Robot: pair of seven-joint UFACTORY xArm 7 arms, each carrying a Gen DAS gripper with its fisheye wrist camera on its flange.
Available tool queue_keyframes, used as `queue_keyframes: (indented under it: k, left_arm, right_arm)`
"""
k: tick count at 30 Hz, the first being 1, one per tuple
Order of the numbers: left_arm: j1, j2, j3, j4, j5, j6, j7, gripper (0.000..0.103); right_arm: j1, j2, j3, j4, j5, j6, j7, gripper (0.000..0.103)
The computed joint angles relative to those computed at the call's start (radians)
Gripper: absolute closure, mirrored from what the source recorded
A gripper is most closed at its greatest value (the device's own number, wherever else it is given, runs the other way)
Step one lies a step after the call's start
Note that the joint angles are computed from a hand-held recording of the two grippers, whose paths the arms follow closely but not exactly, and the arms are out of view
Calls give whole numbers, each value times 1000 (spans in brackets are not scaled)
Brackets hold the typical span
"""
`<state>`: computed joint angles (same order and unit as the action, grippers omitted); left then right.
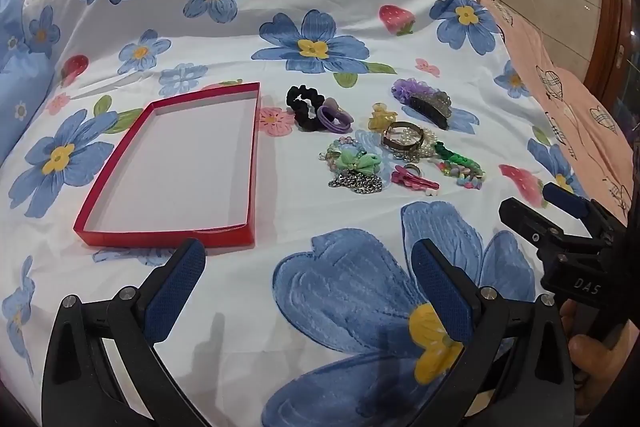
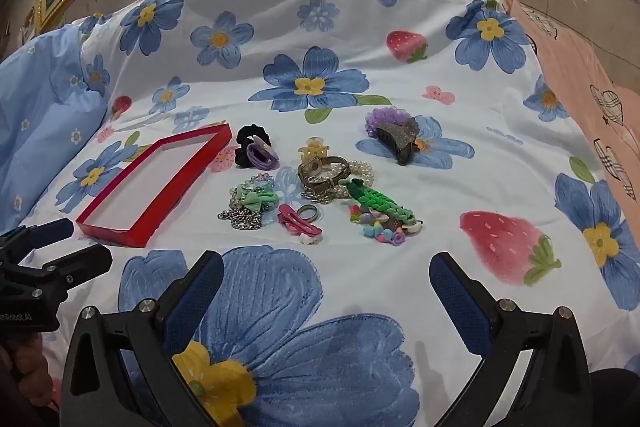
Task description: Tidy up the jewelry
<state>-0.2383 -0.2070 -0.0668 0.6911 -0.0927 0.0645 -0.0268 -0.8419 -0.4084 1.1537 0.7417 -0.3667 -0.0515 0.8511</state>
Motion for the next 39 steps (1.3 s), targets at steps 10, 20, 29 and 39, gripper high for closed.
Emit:
queue_keyframes:
  k: [10,20,29,39]
  left_arm:
    - [9,1,-10,0,15,-2,-23,0]
    - [9,-1,-9,1,23,8,-34,0]
    - [5,-1,-5,-2,20,7,-32,0]
    - [10,5,-11,-3,26,3,-39,0]
  right_arm:
    - [327,93,-310,16,-37,114,-45,0]
    - [353,117,-352,29,-166,123,63,0]
    - [401,140,-409,44,-283,136,156,0]
    - [520,175,-529,62,-386,161,228,0]
